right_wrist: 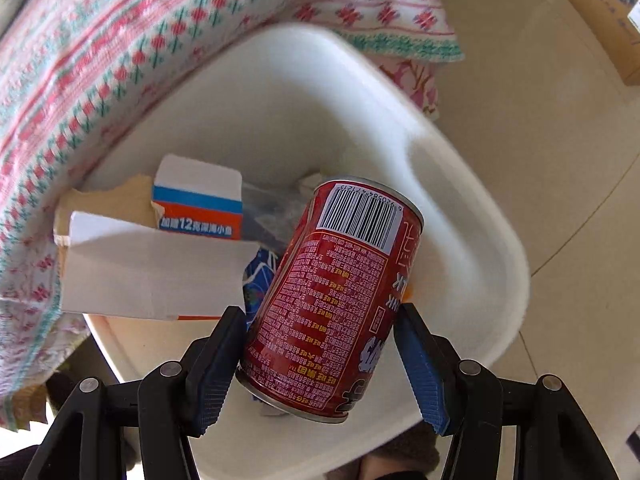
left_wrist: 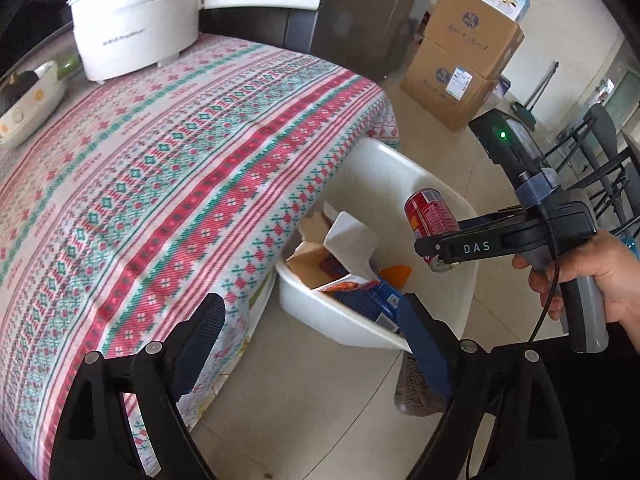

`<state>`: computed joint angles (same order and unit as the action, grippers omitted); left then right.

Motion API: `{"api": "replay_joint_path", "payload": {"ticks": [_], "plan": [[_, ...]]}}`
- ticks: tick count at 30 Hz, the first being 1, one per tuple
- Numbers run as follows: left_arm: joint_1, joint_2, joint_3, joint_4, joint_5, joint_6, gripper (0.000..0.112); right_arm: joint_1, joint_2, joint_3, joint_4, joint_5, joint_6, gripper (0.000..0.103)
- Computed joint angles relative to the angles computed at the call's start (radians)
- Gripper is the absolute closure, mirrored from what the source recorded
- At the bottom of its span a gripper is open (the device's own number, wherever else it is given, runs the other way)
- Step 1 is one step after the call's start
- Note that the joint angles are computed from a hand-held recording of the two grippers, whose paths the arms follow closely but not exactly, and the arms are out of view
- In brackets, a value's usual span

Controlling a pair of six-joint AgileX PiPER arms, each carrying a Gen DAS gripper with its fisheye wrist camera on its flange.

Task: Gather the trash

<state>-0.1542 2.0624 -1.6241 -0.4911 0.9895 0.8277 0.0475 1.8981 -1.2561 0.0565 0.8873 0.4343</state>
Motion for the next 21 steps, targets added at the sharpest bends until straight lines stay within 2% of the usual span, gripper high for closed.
{"api": "replay_joint_path", "payload": {"ticks": [4, 7, 8, 9, 10, 12, 16, 21], "plan": [[0.043, -0.028, 0.024, 0.008, -0.007, -0.009, 0.019, 0.035, 0.069, -0.060, -0.019, 0.043, 0.011, 0.037], [0.059, -0.061, 0.055, 0.039, -0.042, -0.042, 0.016, 0.023, 0.093, -0.086, 0.025, 0.047, -0.018, 0.037], [0.066, -0.072, 0.065, 0.048, -0.048, -0.062, 0.015, 0.019, 0.084, -0.086, 0.035, 0.042, -0.015, 0.033], [0.074, -0.081, 0.070, 0.063, -0.048, -0.091, 0.015, 0.018, 0.067, -0.078, 0.036, 0.030, -0.007, 0.025], [0.080, -0.087, 0.070, 0.087, -0.038, -0.131, 0.015, 0.021, 0.039, -0.068, 0.033, 0.014, 0.010, 0.023], [0.102, -0.111, 0.088, 0.095, -0.029, -0.150, 0.015, 0.034, -0.025, -0.042, 0.005, -0.019, 0.056, 0.021], [0.158, -0.228, 0.192, 0.065, -0.097, -0.122, 0.015, 0.109, -0.178, 0.012, -0.075, -0.073, 0.173, 0.020], [0.268, -0.370, 0.299, -0.003, -0.158, -0.080, 0.015, 0.309, -0.354, 0.069, -0.327, -0.104, 0.432, 0.012]]}}
